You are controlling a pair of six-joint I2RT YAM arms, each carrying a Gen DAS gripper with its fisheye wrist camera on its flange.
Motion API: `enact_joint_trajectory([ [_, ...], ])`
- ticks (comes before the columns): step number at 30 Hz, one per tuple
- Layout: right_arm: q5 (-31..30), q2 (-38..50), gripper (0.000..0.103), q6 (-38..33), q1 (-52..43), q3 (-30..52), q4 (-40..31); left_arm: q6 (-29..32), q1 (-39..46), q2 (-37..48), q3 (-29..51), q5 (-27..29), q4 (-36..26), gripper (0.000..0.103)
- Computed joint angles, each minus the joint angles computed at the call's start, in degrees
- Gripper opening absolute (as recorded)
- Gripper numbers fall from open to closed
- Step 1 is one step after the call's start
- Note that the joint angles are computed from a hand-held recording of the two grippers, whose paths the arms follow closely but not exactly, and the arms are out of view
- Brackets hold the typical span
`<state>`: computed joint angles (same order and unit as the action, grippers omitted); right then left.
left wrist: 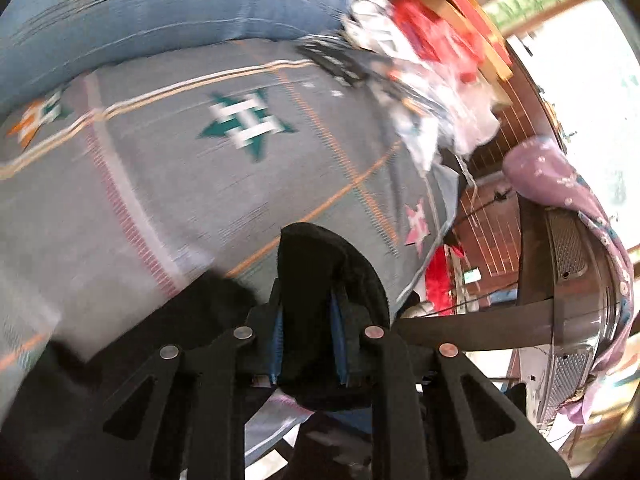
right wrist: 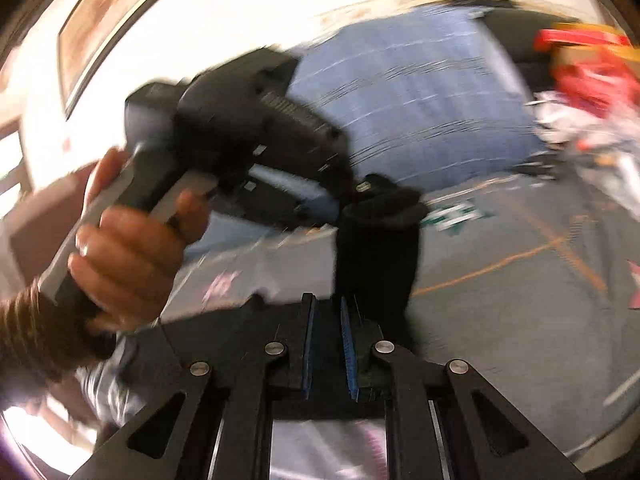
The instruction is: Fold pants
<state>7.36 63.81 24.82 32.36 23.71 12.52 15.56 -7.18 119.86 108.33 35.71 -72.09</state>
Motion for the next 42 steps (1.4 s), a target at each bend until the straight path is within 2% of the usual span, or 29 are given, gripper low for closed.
enact_joint_trajectory([
  [5, -10.09, 14.68, 0.012, 4.82, 0.57, 4.25, 5.45, 0.6, 7.5, -2.28, -11.06, -0.1, 4.15, 0.018],
  [7, -14.74, 19.38, 0.013, 6.72, 0.08, 6.02, 6.54, 0.82, 10.11, -1.61, -12.94, -0.08, 4.52, 0.018],
  [11, -19.27, 20.93, 0.017, 10.38, -1.04, 5.44, 8.53, 1.95, 14.44, -0.58, -15.62, 0.19, 4.76, 0.017],
  [13, -24.23, 18.87, 0.018, 14.26, -4.36, 2.56, 12.15, 2.84, 15.52, -0.37, -16.18, 1.88, 4.19, 0.017],
  [16, -30.48, 14.86, 0.04, 18.68, -10.72, -1.65, 14.66, 5.17, 16.37, -3.11, -19.11, 2.93, 5.31, 0.018],
  [17, -32.39, 13.72, 0.051, 19.9, -12.59, -2.84, 15.01, 6.54, 17.01, -3.78, -19.97, 3.23, 5.58, 0.022],
  [18, -34.27, 12.29, 0.058, 21.16, -14.42, -4.21, 15.31, 7.84, 18.05, -4.55, -20.96, 3.5, 5.91, 0.034],
  [20, -37.67, 10.14, 0.063, 22.7, -17.34, -6.49, 15.7, 8.73, 21.31, -5.15, -21.83, 6.0, 5.42, 0.047],
  [22, -40.46, 8.87, 0.064, 24.54, -19.18, -8.99, 17.4, 8.89, 25.31, -4.66, -21.62, 10.76, 3.17, 0.055],
  [23, -42.05, 9.19, 0.066, 26.01, -20.69, -10.6, 20.13, 9.22, 26.91, -4.31, -21.54, 13.1, 1.9, 0.064],
  [24, -43.61, 11.1, 0.071, 29.07, -22.03, -12.55, 25.81, 9.67, 28.03, -4.08, -21.49, 14.76, 0.74, 0.073],
  [25, -44.49, 13.74, 0.074, 32.17, -22.81, -14.23, 31.75, 9.27, 28.33, -4.6, -22.5, 15.81, 0.95, 0.076],
  [28, -50.14, 29.67, 0.075, 42.73, -26.47, -14.31, 52.77, 7.6, 25.87, -4.89, -24.3, 15.91, 2.09, 0.078],
  [30, -50.92, 38.51, 0.075, 49.08, -26.34, -12.68, 63.55, 5.66, 23.14, -4.05, -24.83, 16.93, 2.41, 0.078],
  [32, -50.32, 43.12, 0.075, 52.9, -26.1, -11.77, 70.13, 3.53, 20.42, -3.64, -25.12, 18.77, 3.33, 0.078],
  [34, -49.68, 47.83, 0.074, 56.74, -25.93, -10.53, 75.94, 0.72, 18.51, -4.94, -25.41, 19.1, 5.79, 0.078],
  [35, -49.58, 49.46, 0.061, 57.67, -25.72, -9.49, 76.44, -1.43, 17.47, -6.38, -25.89, 17.73, 8.12, 0.076],
  [36, -49.59, 48.26, 0.03, 56.38, -25.62, -8.37, 72.01, -1.88, 16.94, -7.54, -25.89, 16.47, 8.87, 0.057],
  [37, -50.32, 46.56, 0.015, 54.85, -25.3, -6.92, 67.84, -1.02, 16.5, -8.1, -25.22, 15.63, 8.09, 0.043],
  [38, -50.71, 44.22, 0.01, 52.38, -24.61, -5.77, 63.12, 0.36, 16.39, -8.34, -24.41, 14.85, 6.55, 0.023],
  [39, -49.11, 39.45, 0.01, 48.13, -23.01, -4.97, 55.5, 1.2, 16.49, -9.21, -24.37, 13.69, 6.14, 0.021],
  [42, -48.08, 35.23, 0.01, 41.09, -18.1, -2.54, 47.14, 3.95, 19.08, -13.53, -28.03, 8.46, 8.46, 0.021],
])
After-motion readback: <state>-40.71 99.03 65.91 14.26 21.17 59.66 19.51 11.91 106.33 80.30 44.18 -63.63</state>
